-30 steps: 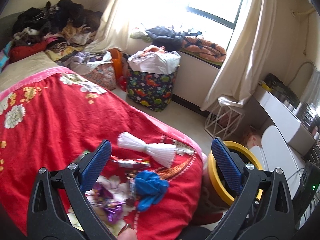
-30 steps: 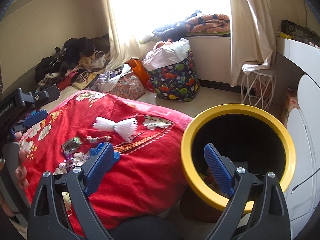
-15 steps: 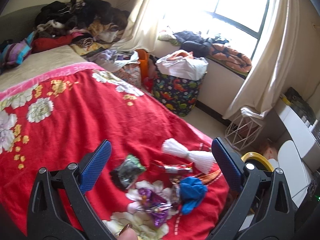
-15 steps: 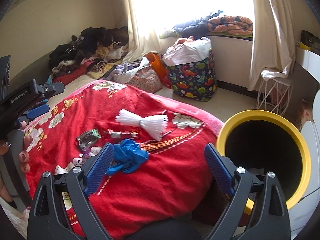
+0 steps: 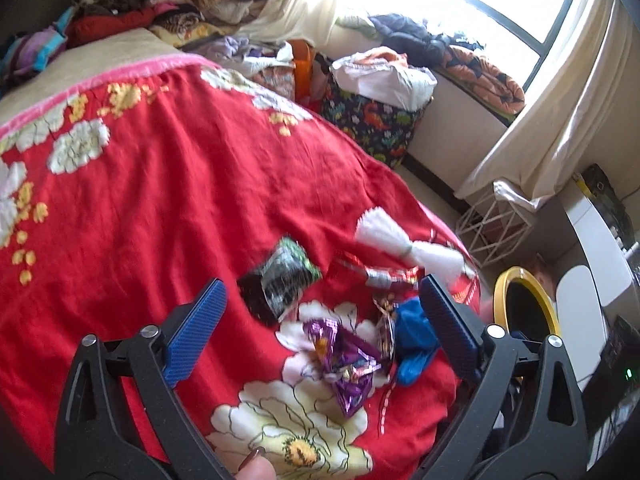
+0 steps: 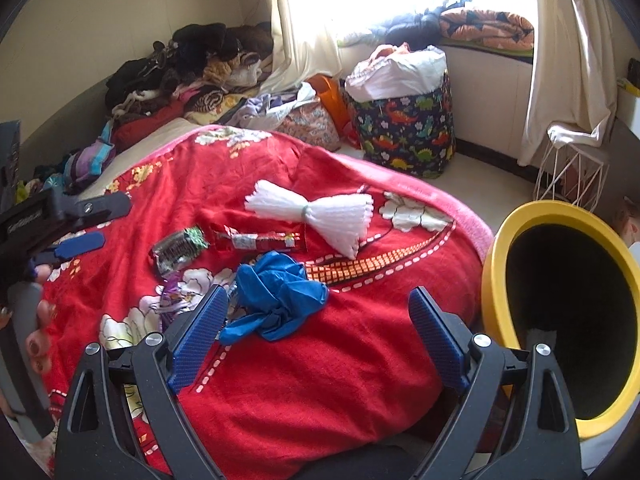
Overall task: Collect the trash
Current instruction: 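Grasp the purple foil wrapper with the left gripper while the right gripper grasps the blue cloth, then carry the purple wrapper and blue cloth in both grippers toward the bin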
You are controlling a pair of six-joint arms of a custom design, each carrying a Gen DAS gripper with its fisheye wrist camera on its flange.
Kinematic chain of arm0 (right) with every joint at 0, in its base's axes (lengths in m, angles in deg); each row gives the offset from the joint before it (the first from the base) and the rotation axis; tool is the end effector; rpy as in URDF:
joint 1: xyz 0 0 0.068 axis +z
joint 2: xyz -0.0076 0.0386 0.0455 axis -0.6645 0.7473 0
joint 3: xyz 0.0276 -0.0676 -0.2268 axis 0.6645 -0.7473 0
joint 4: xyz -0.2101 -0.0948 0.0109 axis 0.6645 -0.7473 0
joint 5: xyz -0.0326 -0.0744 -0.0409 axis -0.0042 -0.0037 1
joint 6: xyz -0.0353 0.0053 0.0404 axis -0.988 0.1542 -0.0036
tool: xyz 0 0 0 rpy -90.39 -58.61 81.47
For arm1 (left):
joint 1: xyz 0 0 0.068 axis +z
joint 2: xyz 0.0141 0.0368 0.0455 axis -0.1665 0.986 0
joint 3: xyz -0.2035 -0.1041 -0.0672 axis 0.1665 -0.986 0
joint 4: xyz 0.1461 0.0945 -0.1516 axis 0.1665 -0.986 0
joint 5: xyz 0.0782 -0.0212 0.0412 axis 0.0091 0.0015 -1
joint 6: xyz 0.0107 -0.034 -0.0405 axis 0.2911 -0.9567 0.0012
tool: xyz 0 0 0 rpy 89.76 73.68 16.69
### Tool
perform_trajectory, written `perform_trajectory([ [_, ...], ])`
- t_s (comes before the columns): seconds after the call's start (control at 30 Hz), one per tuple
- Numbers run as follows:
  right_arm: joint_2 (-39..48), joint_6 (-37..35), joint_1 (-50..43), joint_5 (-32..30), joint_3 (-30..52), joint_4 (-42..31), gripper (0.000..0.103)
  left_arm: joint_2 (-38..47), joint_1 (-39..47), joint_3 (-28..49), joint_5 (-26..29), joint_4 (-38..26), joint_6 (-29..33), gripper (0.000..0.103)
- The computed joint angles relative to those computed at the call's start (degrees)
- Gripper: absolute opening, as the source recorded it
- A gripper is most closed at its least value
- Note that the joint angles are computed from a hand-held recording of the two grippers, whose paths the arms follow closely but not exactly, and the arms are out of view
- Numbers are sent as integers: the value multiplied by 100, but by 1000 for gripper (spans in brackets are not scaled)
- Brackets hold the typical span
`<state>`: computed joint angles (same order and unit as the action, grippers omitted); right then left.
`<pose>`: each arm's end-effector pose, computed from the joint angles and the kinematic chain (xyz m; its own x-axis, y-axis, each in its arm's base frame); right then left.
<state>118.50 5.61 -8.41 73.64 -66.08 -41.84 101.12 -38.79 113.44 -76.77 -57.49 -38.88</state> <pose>0.1120 0.0565 0.1377 -0.6469 0.2416 -0.7233 0.1450 0.9702 0.1943 0.2273 -0.1312 0.1495 -0.7795 -0.0111 -0.6262 0.2647 0.9004 -0.3454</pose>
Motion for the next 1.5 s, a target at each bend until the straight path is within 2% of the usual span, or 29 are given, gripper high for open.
perform_trajectory([
  [0.23,828,-398,-663,-709,-167,1007,80,301,48,-233,490,174,27,76],
  [0.37,1539,-621,-1082,-1390,-258,1805,68,372,139,-304,735,136,186,70],
  [0.43,1949,-680,-1225,-1664,-233,2127,64,386,165,-378,886,112,179,64],
  [0.53,2531,-742,-1451,-2096,-177,2531,48,452,121,-471,1028,96,223,60],
  [0.6,2692,-763,-1496,-2234,-166,2645,30,541,65,-491,1144,126,224,58],
  [0.7,2496,-752,-1370,-2127,-231,2595,18,755,-8,-439,1391,179,135,57],
  [0.9,1885,-574,-1235,-1980,-423,2250,15,1147,-246,-359,1404,390,-75,55],
  [1.07,1076,-430,-1063,-1735,-547,1570,13,1302,-211,-386,1463,662,-335,40],
  [1.13,785,-373,-905,-1555,-556,1282,12,1344,-192,-392,1487,714,-407,26],
  [1.17,736,-325,-814,-1473,-550,1226,11,1368,-223,-364,1456,702,-428,23],
  [1.27,225,-235,-659,-1347,-626,844,6,1312,-320,-439,1388,751,-412,22],
  [1.5,-569,-168,-521,-1261,-685,213,3,990,-523,-499,1163,744,-283,20],
])
